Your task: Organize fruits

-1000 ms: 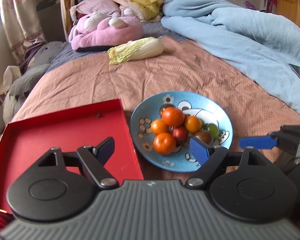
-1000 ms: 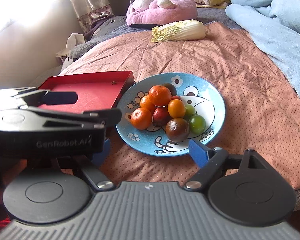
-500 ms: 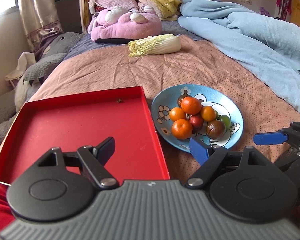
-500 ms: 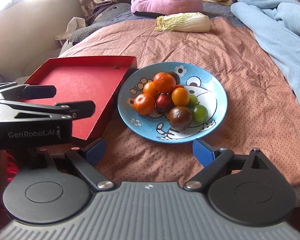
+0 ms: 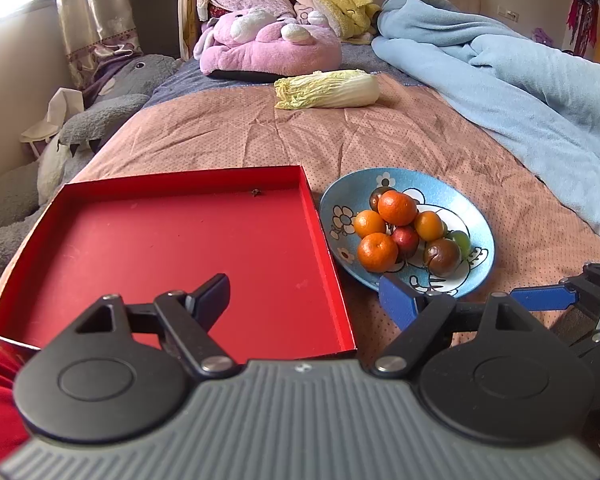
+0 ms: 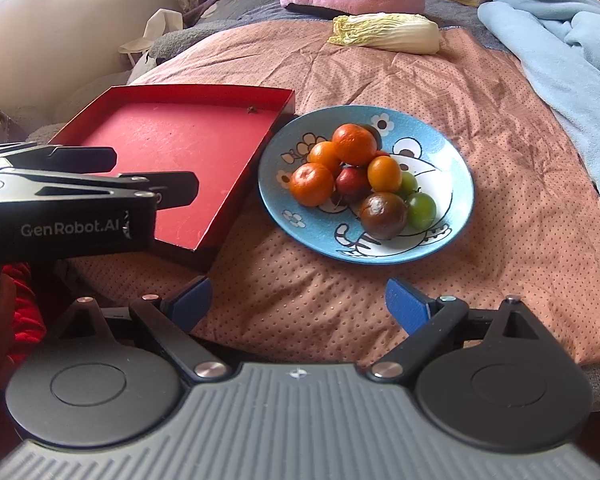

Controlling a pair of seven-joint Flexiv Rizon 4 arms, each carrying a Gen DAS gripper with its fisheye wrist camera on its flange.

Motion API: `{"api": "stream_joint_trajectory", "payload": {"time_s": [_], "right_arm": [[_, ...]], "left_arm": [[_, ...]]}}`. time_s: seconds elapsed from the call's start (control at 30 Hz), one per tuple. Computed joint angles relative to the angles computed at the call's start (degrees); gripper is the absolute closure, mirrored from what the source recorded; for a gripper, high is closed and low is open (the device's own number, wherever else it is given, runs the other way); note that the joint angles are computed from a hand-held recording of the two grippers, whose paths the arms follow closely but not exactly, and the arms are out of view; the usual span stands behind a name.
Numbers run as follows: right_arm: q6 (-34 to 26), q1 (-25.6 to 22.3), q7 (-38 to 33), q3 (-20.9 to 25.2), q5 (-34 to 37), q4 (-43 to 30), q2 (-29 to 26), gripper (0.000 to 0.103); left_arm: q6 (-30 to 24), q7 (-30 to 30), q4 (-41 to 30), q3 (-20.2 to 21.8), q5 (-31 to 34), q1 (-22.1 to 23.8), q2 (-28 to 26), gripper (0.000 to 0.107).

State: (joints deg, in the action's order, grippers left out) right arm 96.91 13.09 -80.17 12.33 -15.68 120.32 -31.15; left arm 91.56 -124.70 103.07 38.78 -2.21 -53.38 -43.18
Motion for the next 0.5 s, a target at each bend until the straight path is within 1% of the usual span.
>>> {"api": "stream_joint_trajectory", "payload": {"time_s": [0.23,0.5], "right_arm": [[-0.3,-0.1,-0.3,0.8,0.0,-0.2,-0.2,0.007],[0.0,-1.5,-0.4,2.1,0.5,0.0,-0.4,0.005]], "left_arm": [[-0.3,-0.3,-0.1,0.4,0.6,-0.5,-0.1,0.023],[-0.1,-0.3,-0.3,1.2,1.5,-1.4,-0.6,0.023]]}}
